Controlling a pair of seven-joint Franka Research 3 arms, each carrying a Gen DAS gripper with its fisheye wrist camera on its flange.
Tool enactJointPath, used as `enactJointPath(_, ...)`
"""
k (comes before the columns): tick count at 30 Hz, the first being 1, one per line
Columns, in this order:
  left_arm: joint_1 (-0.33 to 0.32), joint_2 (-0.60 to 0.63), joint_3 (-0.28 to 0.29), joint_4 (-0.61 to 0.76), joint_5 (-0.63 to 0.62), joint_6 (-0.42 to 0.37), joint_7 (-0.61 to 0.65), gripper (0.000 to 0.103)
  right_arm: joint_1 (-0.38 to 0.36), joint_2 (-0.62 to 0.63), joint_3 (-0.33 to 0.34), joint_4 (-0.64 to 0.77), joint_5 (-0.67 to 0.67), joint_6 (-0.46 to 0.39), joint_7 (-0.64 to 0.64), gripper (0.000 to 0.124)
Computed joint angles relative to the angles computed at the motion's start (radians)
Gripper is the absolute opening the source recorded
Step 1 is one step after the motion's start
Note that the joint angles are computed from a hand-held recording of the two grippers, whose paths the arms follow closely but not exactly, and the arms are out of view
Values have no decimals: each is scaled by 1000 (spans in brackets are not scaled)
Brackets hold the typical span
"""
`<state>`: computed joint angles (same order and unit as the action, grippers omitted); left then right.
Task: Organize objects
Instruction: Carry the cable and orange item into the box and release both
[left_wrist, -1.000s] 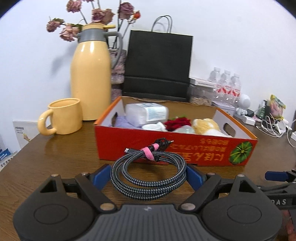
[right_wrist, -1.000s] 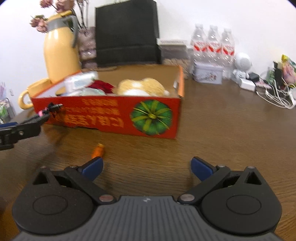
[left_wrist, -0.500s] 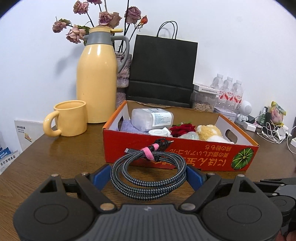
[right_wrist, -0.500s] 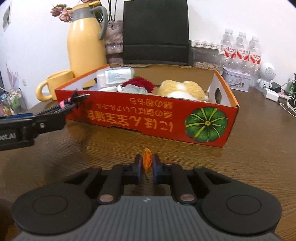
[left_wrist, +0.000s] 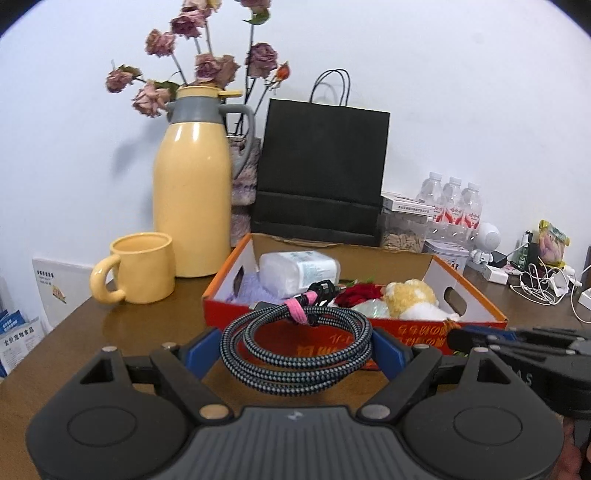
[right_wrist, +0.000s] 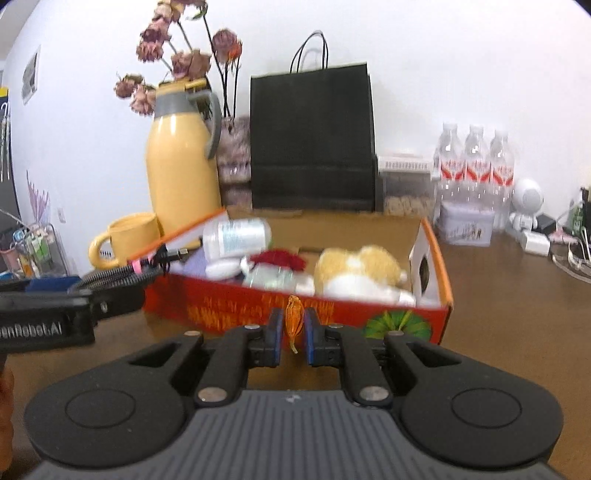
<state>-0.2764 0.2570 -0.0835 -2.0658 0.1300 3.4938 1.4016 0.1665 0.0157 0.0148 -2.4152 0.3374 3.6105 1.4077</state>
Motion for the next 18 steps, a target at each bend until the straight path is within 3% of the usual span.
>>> enactJointPath(2,1,10,-9,36,9,-20,-7,86,-9,7,-6,21,-26,-3,20,12)
enactJointPath(7,-123,48,79,128,-82,-32,71,86,-21,37,-12,83,-33,-8,1,12)
enactJointPath(10,-227,88,164,194,-168,-34,128,86,-28,65,-15,125,-32,-4,-15,12)
enactJointPath(15,-302,177,230,328,-230,-55,158,86,-72,114,-13,184,-112,-6,45,12)
enactJointPath(18,-312,238,245,418,-225,-82,134,86,-82,143,-15,220,-117,-10,38,12)
